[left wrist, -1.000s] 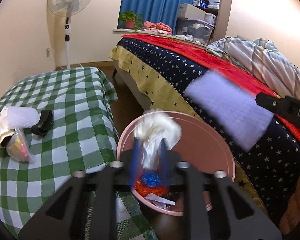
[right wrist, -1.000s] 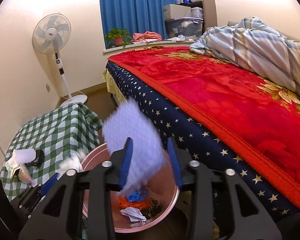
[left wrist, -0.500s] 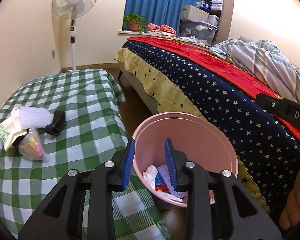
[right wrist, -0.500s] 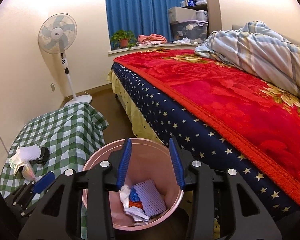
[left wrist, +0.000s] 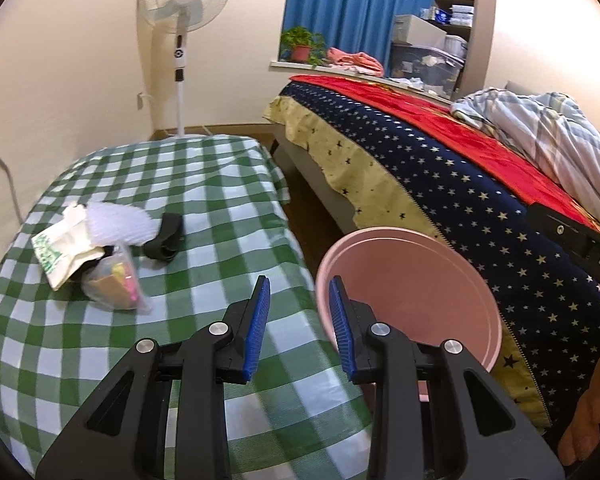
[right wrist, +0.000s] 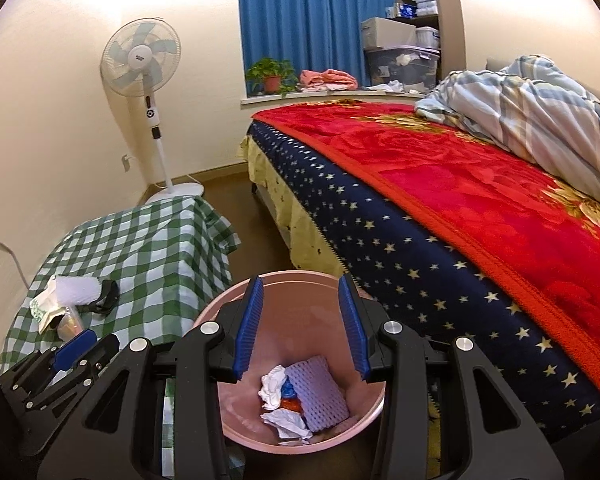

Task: Collect trash
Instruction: 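Open both tools over the pink bin to drop the tissue and foam net, then move both open tools back to the trash on the bed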

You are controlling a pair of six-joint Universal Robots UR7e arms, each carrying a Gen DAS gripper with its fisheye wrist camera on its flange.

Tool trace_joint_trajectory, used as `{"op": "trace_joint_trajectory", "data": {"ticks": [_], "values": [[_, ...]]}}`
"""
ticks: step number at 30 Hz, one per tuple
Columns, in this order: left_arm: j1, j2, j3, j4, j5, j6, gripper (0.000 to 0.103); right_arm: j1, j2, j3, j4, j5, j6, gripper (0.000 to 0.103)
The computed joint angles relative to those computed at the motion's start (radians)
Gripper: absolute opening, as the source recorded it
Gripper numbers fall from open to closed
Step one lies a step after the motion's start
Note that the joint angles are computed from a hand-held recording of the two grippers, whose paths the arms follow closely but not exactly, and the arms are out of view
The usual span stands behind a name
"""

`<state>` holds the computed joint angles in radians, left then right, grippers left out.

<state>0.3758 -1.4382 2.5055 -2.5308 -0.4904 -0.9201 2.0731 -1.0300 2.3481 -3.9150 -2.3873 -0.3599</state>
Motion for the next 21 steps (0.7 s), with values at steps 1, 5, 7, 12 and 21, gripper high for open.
{"op": "trace_joint_trajectory", "data": {"ticks": [1, 5, 7, 12, 21], "values": [[-0.001, -0.018, 0.003, 0.032, 0.006, -0.022, 0.031, 0.005, 0.007, -0.003, 0.002, 0.004, 0.003, 0.04], [-0.007, -0.103, 0.014, 0.19, 0.034, -0.133, 0.031, 0.023, 0.038, -0.014, 0.014, 0.029, 0.015, 0.04], [-0.009, -0.155, 0.015, 0.297, 0.053, -0.207, 0.031, 0.031, 0.056, -0.022, 0.022, 0.046, 0.019, 0.04], [-0.008, -0.286, -0.007, 0.639, 0.088, -0.437, 0.031, 0.052, 0.108, -0.048, 0.042, 0.094, 0.028, 0.04], [0.024, -0.415, -0.075, 1.109, 0.087, -0.773, 0.031, 0.067, 0.211, -0.111, 0.094, 0.16, 0.06, 0.04]]}}
